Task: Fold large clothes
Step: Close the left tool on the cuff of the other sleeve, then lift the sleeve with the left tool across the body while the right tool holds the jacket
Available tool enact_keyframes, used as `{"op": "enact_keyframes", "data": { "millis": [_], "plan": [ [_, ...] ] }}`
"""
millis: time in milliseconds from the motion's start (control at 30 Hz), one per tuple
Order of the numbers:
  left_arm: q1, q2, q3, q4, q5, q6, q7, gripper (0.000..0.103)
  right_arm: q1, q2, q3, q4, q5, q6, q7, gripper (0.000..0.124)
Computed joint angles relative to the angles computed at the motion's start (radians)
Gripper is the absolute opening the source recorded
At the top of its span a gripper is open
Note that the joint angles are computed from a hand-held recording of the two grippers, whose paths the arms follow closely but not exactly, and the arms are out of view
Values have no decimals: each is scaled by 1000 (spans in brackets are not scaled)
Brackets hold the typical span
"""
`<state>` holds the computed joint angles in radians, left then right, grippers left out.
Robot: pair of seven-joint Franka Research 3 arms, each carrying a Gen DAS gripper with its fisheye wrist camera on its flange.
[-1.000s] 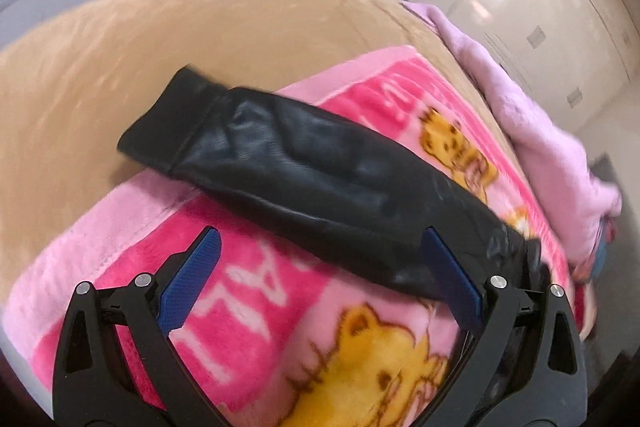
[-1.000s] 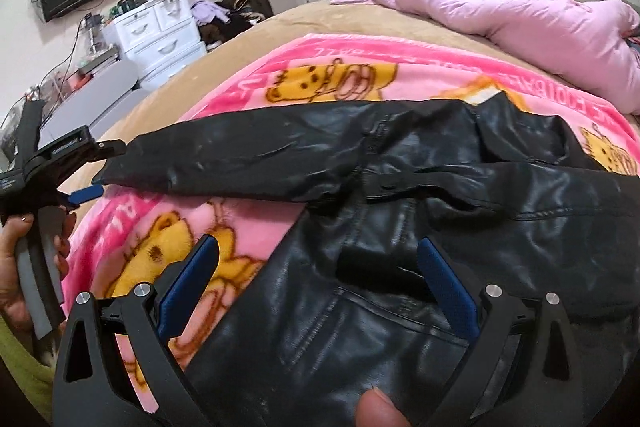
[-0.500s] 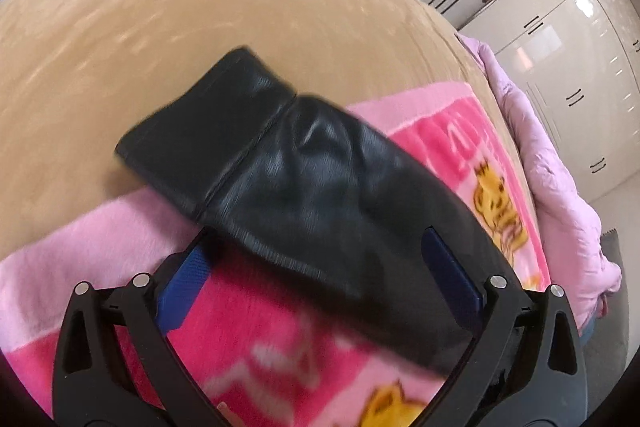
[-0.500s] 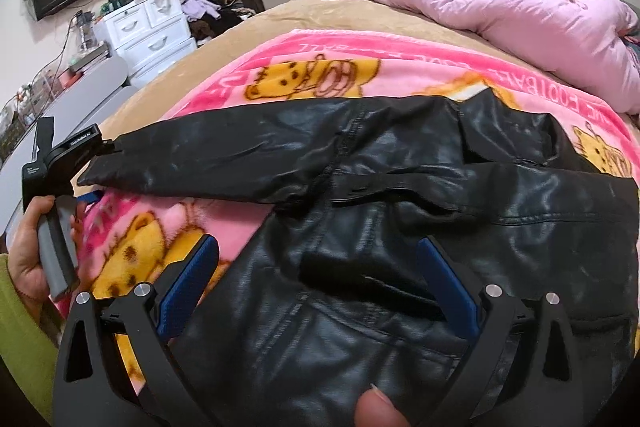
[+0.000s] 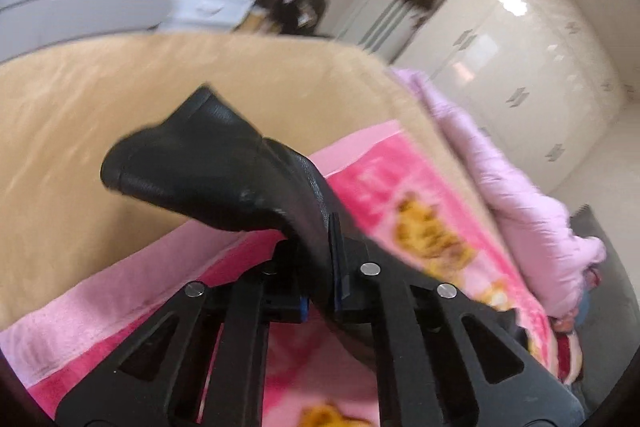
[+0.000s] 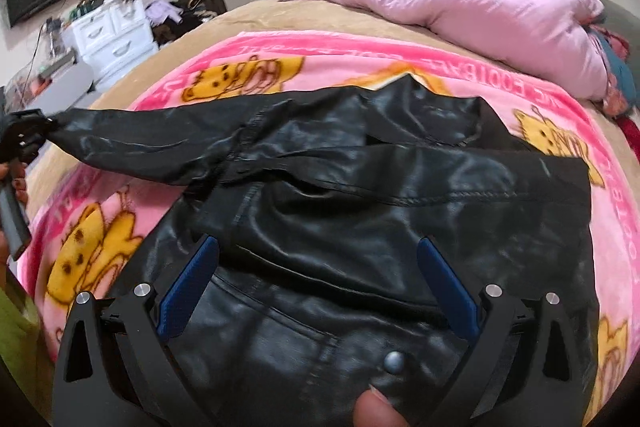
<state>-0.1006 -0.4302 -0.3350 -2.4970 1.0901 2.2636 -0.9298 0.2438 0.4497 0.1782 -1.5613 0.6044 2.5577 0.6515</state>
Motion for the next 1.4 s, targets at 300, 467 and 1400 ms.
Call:
{"op": "enact_keyframes", "data": {
  "millis": [300, 467, 1400],
  "plan": [
    [-43, 116, -77, 248, 176, -151, 130, 0, -74, -11, -7, 19, 92, -73, -5, 99],
    [-96, 255, -58, 437, 259, -185, 221, 0, -120, 2, -20, 72, 155, -123, 26, 99],
    [-424, 980, 163, 1293, 253, 43, 836, 0, -284, 203, -40, 423, 172, -213, 347, 99]
  ]
}}
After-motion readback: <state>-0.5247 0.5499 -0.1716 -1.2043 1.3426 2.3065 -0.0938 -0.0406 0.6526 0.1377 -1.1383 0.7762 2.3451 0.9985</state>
